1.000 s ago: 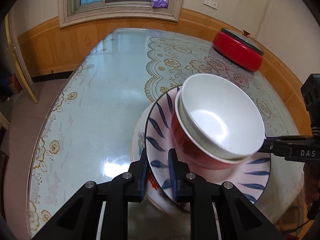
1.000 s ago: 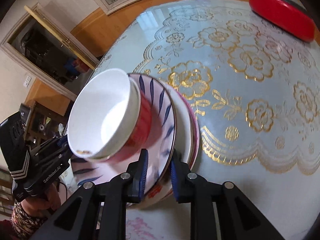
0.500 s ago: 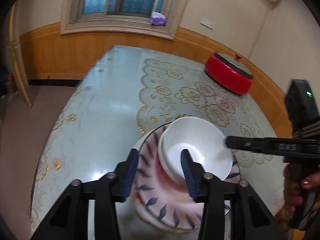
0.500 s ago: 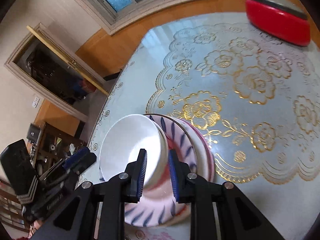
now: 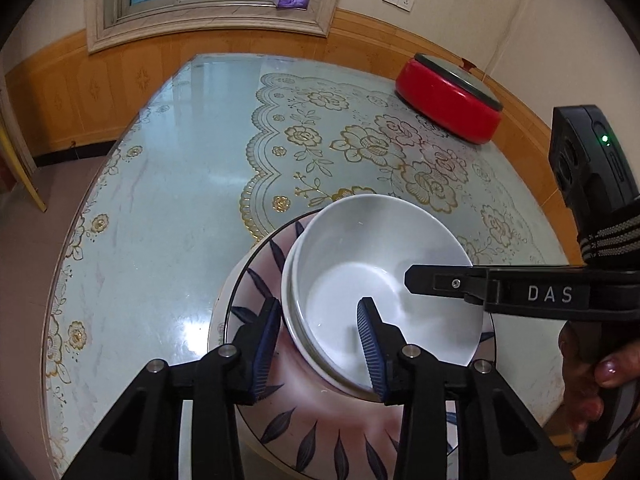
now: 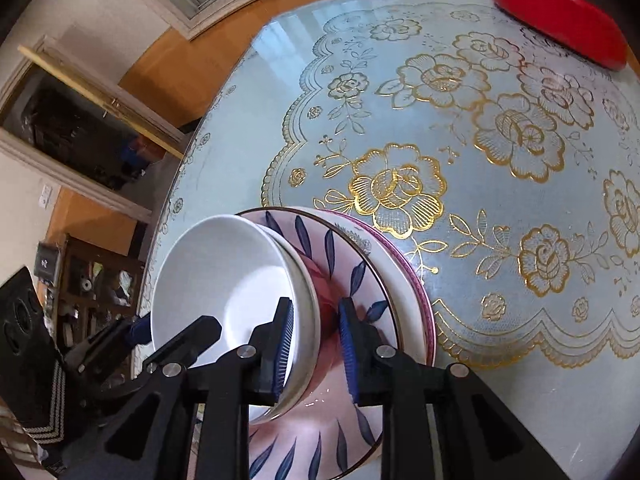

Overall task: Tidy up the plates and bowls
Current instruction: 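Open the right gripper and release the blue-leaf plate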

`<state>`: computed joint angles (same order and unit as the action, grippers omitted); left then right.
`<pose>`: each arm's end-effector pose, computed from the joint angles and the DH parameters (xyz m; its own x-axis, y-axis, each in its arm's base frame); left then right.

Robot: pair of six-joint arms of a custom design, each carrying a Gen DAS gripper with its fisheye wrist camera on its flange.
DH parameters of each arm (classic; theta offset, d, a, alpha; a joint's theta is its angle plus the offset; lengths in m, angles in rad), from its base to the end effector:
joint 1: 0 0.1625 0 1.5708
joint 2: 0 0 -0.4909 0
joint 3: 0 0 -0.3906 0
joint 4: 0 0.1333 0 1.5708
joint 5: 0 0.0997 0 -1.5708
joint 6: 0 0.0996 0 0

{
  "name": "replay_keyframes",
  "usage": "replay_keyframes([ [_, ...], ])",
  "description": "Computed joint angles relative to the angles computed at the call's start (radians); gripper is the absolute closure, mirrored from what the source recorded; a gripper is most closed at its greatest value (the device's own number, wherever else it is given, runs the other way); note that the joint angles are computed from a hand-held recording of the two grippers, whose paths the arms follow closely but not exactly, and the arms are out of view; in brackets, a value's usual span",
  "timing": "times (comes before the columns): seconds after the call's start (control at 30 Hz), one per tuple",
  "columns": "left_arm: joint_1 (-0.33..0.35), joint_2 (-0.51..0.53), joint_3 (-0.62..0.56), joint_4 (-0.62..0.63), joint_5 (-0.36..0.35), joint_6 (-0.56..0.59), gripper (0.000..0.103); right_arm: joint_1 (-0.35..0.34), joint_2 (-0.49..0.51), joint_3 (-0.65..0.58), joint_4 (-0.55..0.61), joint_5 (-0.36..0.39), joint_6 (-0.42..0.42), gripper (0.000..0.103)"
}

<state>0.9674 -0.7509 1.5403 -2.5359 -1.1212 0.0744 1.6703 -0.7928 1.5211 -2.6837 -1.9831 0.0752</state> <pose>-0.2789 -0.7160 0.1492 -0.7410 0.5075 -0.4397 0.6155 0.7752 -0.1425 0.1687 -0.7497 0.2050 -0.9309 0.1277 0.3422 -0.0222 0.9154 -0.4020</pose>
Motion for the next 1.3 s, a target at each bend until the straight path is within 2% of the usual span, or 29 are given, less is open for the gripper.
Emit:
replay_keyframes([
  [0.23, -0.006, -0.020, 0.044, -0.038, 0.021, 0.028, 0.065, 0.014, -0.006, 0.023, 0.004, -0.013, 0.003, 0.081],
  [0.33, -0.007, -0.016, 0.036, -0.025, 0.024, 0.022, 0.065, 0.010, -0.003, 0.021, 0.000, -0.009, 0.028, 0.081],
  [0.5, -0.012, -0.029, 0.049, -0.039, 0.018, 0.013, 0.050, 0.012, -0.010, 0.046, -0.050, -0.003, 0.044, 0.079],
  [0.53, -0.016, -0.033, 0.059, -0.057, 0.028, 0.017, 0.044, 0.014, -0.015, 0.058, -0.070, -0.002, 0.047, 0.079],
  [0.63, -0.036, -0.041, 0.090, -0.116, 0.070, 0.044, 0.040, 0.022, -0.030, 0.093, -0.120, -0.009, 0.036, 0.079],
  [0.77, -0.063, -0.054, 0.136, -0.179, 0.120, 0.050, 0.029, 0.039, -0.038, 0.125, -0.167, -0.038, -0.014, 0.078],
  [0.9, -0.088, -0.072, 0.174, -0.199, 0.165, 0.000, 0.027, 0.054, -0.050, 0.158, -0.208, -0.054, -0.067, 0.073],
  [1.03, -0.118, -0.097, 0.227, -0.225, 0.226, -0.056, 0.017, 0.060, -0.076, 0.205, -0.253, -0.040, -0.086, 0.071],
  [1.13, -0.142, -0.122, 0.279, -0.267, 0.274, -0.087, 0.012, 0.070, -0.089, 0.237, -0.291, -0.057, -0.108, 0.070],
  [1.27, -0.173, -0.168, 0.375, -0.385, 0.323, -0.119, 0.000, 0.087, -0.111, 0.306, -0.377, -0.070, -0.165, 0.070],
  [1.3, -0.182, -0.178, 0.403, -0.423, 0.341, -0.124, 0.000, 0.088, -0.115, 0.322, -0.399, -0.066, -0.176, 0.070],
])
